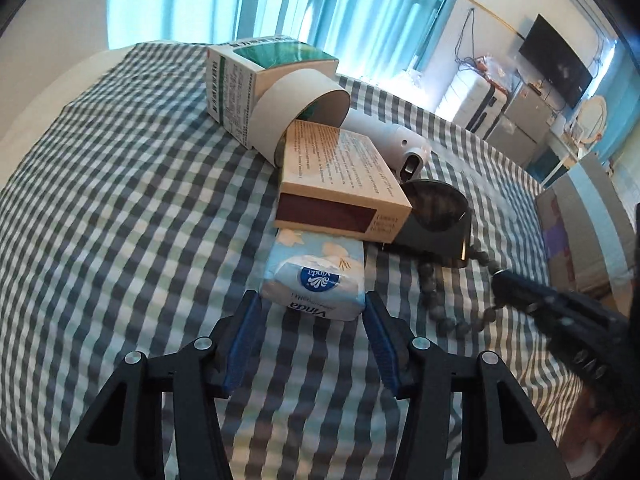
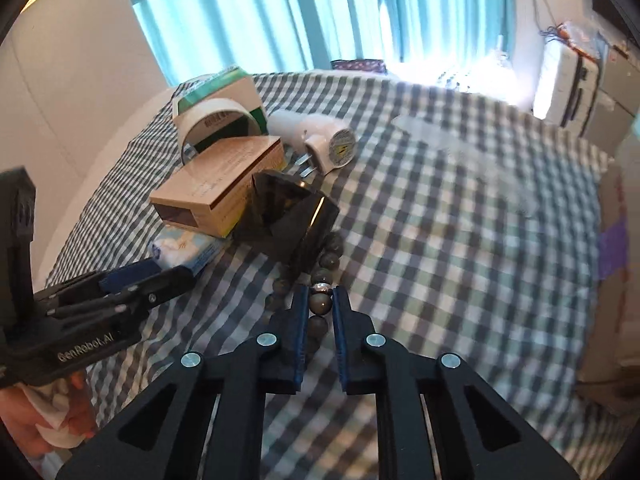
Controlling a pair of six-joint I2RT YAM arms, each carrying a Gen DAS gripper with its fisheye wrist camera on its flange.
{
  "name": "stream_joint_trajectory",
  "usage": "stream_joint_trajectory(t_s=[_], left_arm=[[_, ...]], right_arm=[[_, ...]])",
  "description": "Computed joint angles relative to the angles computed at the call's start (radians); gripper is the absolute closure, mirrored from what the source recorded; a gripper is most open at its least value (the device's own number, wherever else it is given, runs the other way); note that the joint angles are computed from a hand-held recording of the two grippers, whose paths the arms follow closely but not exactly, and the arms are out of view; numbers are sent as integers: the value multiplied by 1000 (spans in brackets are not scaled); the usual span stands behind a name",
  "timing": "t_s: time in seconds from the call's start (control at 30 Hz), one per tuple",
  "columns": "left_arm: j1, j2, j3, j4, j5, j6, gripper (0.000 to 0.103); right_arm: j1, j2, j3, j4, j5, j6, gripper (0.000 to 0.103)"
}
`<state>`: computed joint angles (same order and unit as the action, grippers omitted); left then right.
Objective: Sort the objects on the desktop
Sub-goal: 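Grasp the blue floral tissue pack with the left tool while the right tool grasps the bead bracelet, then carry the tissue pack and bracelet into the box and release both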
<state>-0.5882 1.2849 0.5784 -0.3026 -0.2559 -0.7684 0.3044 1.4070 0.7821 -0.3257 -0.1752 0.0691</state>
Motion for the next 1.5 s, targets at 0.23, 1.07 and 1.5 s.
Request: stream_joint_trajectory(t_s=[0.23, 1.07, 1.5], left_arm=[[-78, -145, -22, -116, -60, -66, 49], [-169, -48, -16, -18, -267, -30, 50], [-325, -191, 239, -262, -390, -112, 50]], right_arm=[[-7, -239, -36, -101, 15, -17, 91], [-43, -73, 19, -1, -28, 42, 91], [-117, -376, 88, -163, 9, 13, 92]])
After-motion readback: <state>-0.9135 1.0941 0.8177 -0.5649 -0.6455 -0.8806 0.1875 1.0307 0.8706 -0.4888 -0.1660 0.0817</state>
